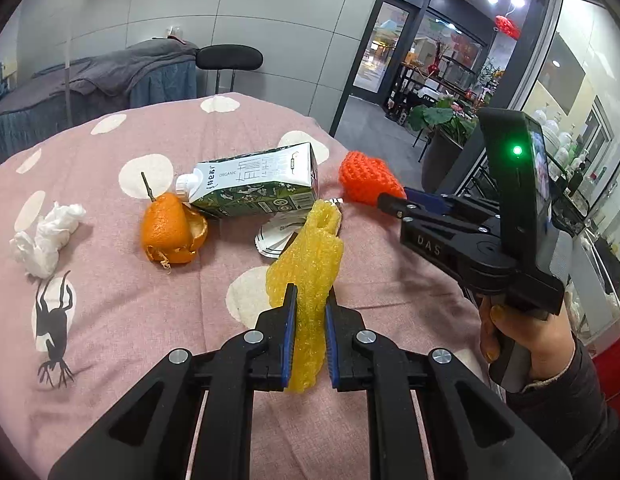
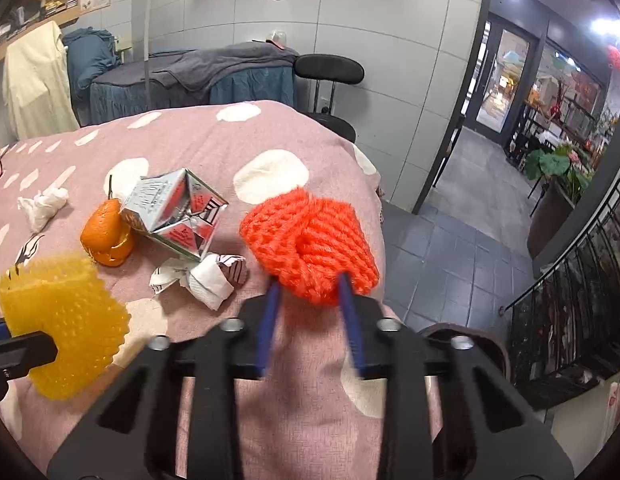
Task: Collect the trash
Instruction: 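Grasp the yellow foam net with the left tool while the right tool grasps the orange foam net, then carry both nets to the bin while the right tool releases the orange net inside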
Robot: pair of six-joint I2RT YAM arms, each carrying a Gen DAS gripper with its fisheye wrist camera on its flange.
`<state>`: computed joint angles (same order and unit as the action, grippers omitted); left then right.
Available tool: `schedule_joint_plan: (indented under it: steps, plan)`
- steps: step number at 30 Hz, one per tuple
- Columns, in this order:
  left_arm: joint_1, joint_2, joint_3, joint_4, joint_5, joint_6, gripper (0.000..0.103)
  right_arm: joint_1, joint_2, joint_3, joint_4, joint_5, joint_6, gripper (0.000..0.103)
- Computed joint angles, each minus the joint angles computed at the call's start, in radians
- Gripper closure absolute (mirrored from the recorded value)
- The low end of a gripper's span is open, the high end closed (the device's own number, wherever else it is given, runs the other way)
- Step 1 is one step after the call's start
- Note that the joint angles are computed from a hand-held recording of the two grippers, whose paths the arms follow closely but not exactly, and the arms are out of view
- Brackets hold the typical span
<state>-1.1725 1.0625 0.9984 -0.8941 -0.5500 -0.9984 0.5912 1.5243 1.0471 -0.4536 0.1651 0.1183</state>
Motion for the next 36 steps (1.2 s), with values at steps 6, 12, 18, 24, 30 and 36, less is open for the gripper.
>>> schedule_joint_plan:
  steps: [6,12,18,24,30,36]
  plan:
    - [-0.009,0.0,-0.025,0.044,-0.004,0.009,0.09,-0.01,-0.15,-0.104,0.012,-0.003,0.043,0.087]
    - [-0.066,0.029,0.005,0.08,-0.049,0.026,0.09,-0.071,-0.339,-0.201,-0.045,-0.031,0.096,0.087]
    - [-0.065,0.053,0.014,0.17,-0.021,0.083,0.09,-0.186,-0.532,-0.292,-0.136,-0.083,0.109,0.087]
    - [-0.071,0.136,0.049,0.245,0.024,0.133,0.09,-0.354,-0.669,-0.36,-0.221,-0.141,0.066,0.087]
    - [-0.088,0.237,0.12,0.288,0.052,0.193,0.09,-0.556,-0.732,-0.406,-0.271,-0.217,-0.024,0.086]
    - [-0.088,0.348,0.207,0.326,0.108,0.258,0.09,-0.735,-0.689,-0.477,-0.232,-0.286,-0.098,0.087]
